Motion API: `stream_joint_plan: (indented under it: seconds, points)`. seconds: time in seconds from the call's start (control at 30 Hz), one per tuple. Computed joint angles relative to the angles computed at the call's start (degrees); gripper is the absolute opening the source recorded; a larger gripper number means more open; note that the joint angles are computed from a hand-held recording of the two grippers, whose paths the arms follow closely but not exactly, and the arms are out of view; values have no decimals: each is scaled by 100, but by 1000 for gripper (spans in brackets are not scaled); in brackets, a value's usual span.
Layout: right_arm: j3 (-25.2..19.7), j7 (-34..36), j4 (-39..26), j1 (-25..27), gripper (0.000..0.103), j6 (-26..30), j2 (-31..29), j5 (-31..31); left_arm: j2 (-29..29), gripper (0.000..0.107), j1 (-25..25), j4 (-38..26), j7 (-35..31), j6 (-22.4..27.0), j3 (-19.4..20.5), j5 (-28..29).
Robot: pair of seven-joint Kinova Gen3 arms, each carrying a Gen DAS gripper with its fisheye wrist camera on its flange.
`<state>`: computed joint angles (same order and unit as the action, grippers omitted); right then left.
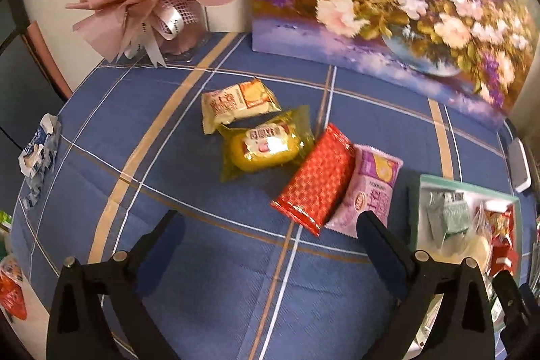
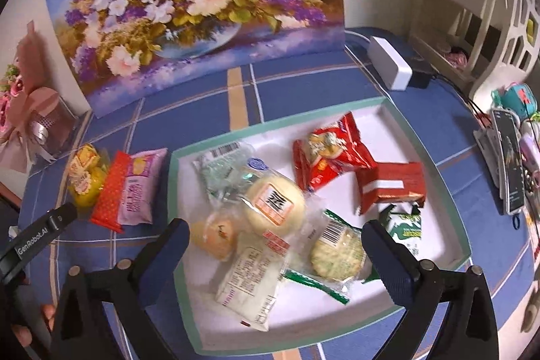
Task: Organize snacks
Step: 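Withdraw both open tools from the tray back to the snack pile, then grasp the red patterned packet with the left tool while the right tool grasps the pink Dalyuan Swiss roll packet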
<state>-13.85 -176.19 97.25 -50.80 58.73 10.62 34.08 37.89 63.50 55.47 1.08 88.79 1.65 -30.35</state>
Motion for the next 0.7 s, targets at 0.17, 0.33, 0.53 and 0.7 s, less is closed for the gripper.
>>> stream_joint_plan:
  seconds: [0.17,0.33,0.53,0.7]
  points:
    - [0,-11,-147,-86,103,110,97,129,-148,102,96,315,261,-56,-75,-239]
    - [46,246,-386,-154,103,192,264,165,-400,102,16,763,597,-333,-10,-374]
    - [146,553,-738,-232,103,-74,441,230,-761,102,-134,1371,932,-804,104,-598]
    - [254,888,-1144,-262,103,-417,684,48,-1055,102,-368,1842,1148,-1345,243,-677]
